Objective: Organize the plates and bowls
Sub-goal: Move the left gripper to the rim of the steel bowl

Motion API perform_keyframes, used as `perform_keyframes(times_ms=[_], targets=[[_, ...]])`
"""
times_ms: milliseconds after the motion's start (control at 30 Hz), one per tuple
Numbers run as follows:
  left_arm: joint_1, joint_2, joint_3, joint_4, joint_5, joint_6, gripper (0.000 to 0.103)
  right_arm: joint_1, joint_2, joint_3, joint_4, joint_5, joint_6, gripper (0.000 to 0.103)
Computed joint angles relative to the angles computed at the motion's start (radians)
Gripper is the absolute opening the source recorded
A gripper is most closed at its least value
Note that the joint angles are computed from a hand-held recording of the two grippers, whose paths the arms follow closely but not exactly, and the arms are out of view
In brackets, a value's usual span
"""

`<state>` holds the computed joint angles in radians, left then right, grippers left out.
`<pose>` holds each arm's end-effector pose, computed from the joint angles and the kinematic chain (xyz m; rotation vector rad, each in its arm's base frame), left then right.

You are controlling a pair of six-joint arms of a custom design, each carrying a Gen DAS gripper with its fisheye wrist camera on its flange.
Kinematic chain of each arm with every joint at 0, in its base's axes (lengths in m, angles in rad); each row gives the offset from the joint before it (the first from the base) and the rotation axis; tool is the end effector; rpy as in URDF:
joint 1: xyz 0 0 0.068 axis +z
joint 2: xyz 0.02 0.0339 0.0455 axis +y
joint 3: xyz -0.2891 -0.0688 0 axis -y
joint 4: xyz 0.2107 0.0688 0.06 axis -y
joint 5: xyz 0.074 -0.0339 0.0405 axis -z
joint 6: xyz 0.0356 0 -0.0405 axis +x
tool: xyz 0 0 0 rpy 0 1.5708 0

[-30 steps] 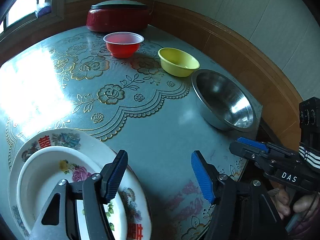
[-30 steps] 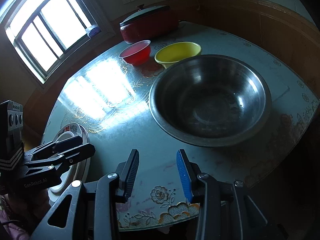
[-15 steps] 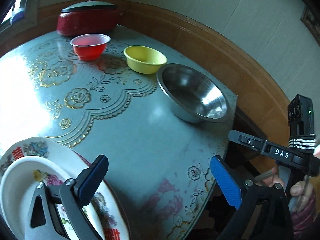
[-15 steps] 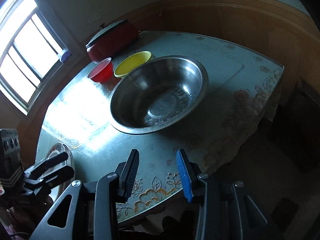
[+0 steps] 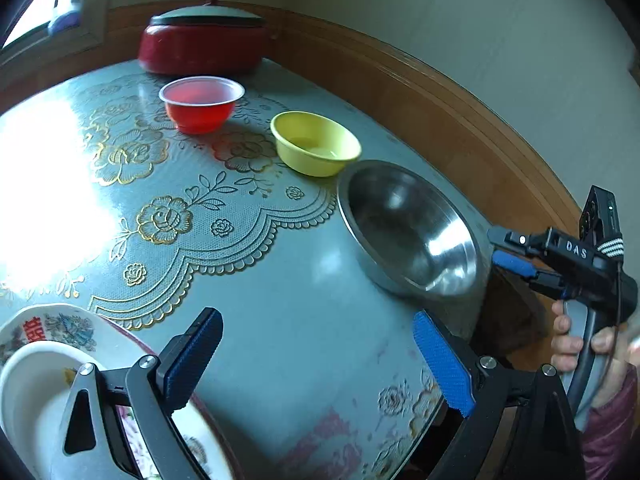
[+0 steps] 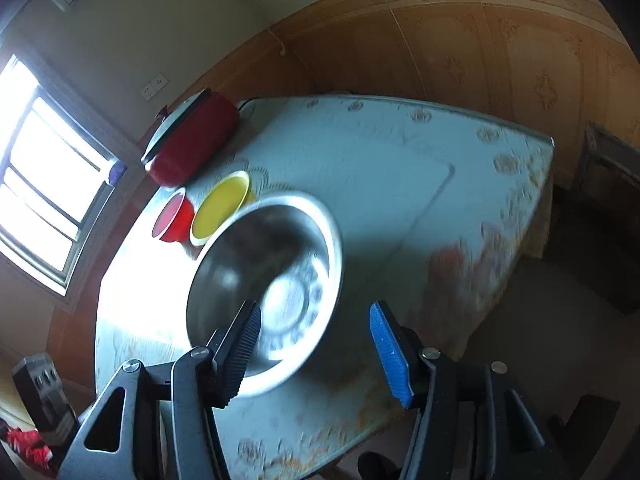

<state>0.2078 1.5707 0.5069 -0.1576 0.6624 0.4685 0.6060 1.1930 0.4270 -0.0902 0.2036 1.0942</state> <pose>0.2097 0.0218 0.1516 0.4794 2.4796 -0.6701 0.1505 0.0956 0.1972 0.6891 2.3765 0.5269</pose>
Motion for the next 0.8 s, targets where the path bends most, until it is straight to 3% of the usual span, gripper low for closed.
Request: perform_keyframes(times_ms=[133,300,467,633,800], targets=[[-0.069,0.004,-0.03,0.14,-0.038,-0.182,0.096,-0.314,0.112,0.037,0.122,-0.257,-0.234,0.058],[-0.126,0.036,-0.045,0.27,-0.101,-0.378,0.097,-0.504,0.327,0.125,0.228,-0.492,-0.405,0.059],[-0.141,0.063,-0.047,0.307,-0.115,-0.447,0.097,-0.543,0.486,0.198,0.275,-0.642,-0.474,0.059],[-0.148,0.061,-0.058,0.332,-0.161,-0.485,0.095,-0.506,0.559,0.216,0.311,-0.709,-0.494,0.059],[-0.118,0.082,-0.039,0.304,-0.123,-0.493,0.094,-0.467,0.587,0.193,0.361,-0.743,-0.483,0.059]])
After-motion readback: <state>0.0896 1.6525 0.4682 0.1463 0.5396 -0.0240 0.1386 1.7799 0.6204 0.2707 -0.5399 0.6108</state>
